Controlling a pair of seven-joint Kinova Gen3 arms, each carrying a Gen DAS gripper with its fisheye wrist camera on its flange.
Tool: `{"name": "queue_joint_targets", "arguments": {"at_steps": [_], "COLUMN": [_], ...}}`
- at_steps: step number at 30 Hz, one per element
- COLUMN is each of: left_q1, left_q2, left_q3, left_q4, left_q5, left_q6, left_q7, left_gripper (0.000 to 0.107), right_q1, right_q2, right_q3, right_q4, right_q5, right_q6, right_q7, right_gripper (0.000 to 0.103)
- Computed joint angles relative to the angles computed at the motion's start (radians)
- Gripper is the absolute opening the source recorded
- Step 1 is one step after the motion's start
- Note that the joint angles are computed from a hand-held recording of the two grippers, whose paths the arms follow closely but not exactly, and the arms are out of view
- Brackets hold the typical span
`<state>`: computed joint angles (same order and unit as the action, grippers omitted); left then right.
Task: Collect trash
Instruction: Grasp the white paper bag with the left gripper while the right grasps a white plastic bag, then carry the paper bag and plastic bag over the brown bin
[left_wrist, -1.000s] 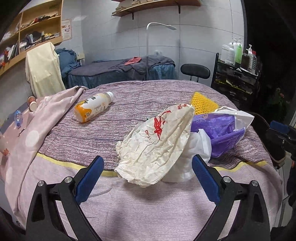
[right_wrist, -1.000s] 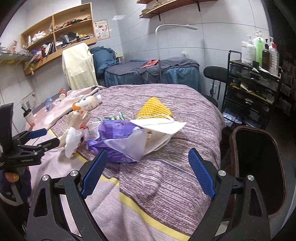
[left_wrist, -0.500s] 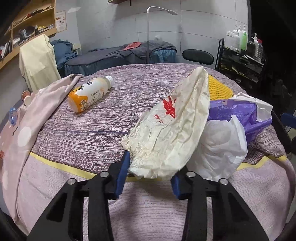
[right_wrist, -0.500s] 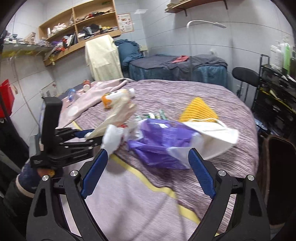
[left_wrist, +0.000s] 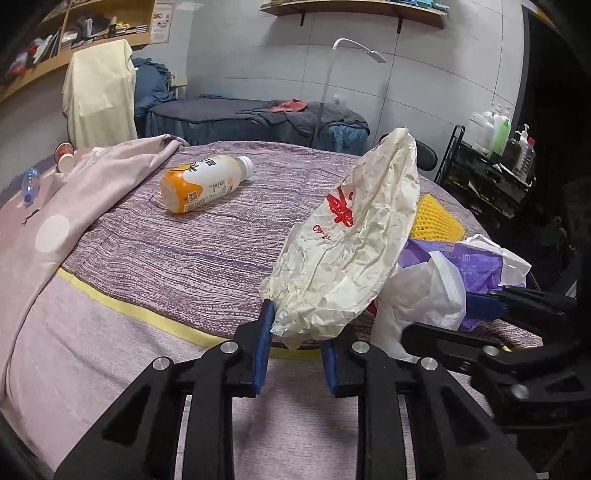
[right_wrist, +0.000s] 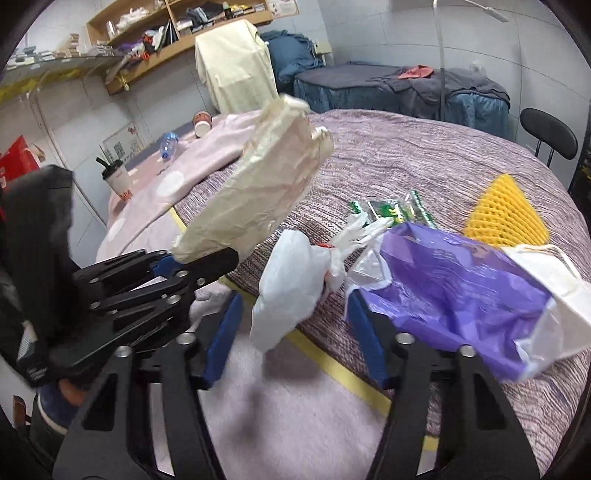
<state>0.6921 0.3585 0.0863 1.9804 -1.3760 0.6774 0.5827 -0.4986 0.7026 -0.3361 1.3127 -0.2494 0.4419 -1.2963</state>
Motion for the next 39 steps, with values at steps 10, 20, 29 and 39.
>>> {"name": "queue_joint_targets", "arguments": {"at_steps": [10,20,29,39], "left_q1": [0.042,0.07,0.08,0.091], "left_q2": [-0.023,-0.049,-0.013,0.058], "left_q3": [0.028,0.086,0.095,0.06], "left_q4": [0.028,0.009,-0.071,-0.207], "left_q5": [-0.041,-0.078,-0.13,-0.179], "left_q6": [0.107,0.198,0.174,0.04], "left_q7": [0.098,0.138,0.097,0.013], "left_gripper": [0.023,0.023,0.023,0.023], "right_q1": [0.132,0.354,0.526,0.714], "right_q2": [-0.02,-0.104,-0.171,-0.255], "right_q3": [-0.153,-0.398,-0.516,-0.558], "right_q4": [0.09,0.274,0.425,0.565], "right_q5": [-0.061,-0.15,-0.085,-0.006], "right_q6": [-0.09,-0.249,-0.417,-0.552], "right_q7": [0.137,0.31,0.233,0.07], "right_gripper": [0.005,0.005,0.005,0.005]}}
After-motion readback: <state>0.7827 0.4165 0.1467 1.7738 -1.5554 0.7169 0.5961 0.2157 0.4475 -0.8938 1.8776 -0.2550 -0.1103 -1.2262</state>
